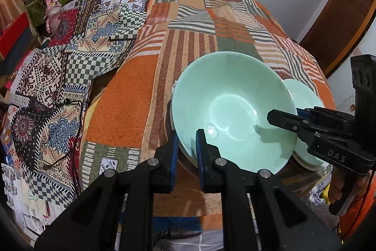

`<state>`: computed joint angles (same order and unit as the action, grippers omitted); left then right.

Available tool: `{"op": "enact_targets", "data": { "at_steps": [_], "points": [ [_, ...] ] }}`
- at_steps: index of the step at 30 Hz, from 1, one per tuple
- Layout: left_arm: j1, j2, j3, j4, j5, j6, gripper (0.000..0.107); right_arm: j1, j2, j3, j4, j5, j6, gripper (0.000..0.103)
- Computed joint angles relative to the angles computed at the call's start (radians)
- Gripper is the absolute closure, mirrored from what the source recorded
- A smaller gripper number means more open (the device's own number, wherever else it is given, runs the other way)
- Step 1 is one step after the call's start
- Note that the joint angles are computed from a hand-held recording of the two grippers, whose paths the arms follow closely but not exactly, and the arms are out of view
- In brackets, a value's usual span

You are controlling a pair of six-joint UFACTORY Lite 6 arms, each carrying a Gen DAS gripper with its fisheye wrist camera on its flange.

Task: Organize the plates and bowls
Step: 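Lower the mint green bowl into the black-dotted white bowl with the left tool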

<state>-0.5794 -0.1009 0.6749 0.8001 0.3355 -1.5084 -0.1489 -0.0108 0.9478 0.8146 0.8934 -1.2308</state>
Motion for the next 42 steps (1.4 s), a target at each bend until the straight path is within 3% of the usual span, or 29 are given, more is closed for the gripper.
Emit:
{"op": "enact_targets", "data": {
  "at_steps": [18, 21, 29, 32, 42],
  "points": [
    [0.002, 0.042, 0.009, 0.052, 0.008, -0.061, 0.093, -0.007, 0.015, 0.022, 0.006, -0.003, -0.004, 0.078],
    [0.016, 0.028, -0.001, 0.048, -0.006, -0.062, 0.093, -0.038, 0.033, 0.049, 0.031, 0.050, -0.020, 0.071],
    [-0.008, -0.039, -0.022, 0.118, 0.047, -0.135, 0.088, -0.044, -0.013, 0.037, 0.049, 0.000, -0.054, 0.062],
    [0.009, -0.042, -0.040, 0.118, 0.022, -0.138, 0.076, -0.036, 0.014, 0.042, 0.037, -0.014, -0.035, 0.062],
    [0.136, -0.004, -0.103, 0.033, -0.200, -0.051, 0.075, -0.005, 0.059, 0.037, 0.001, -0.032, 0.005, 0.062]
  ]
}}
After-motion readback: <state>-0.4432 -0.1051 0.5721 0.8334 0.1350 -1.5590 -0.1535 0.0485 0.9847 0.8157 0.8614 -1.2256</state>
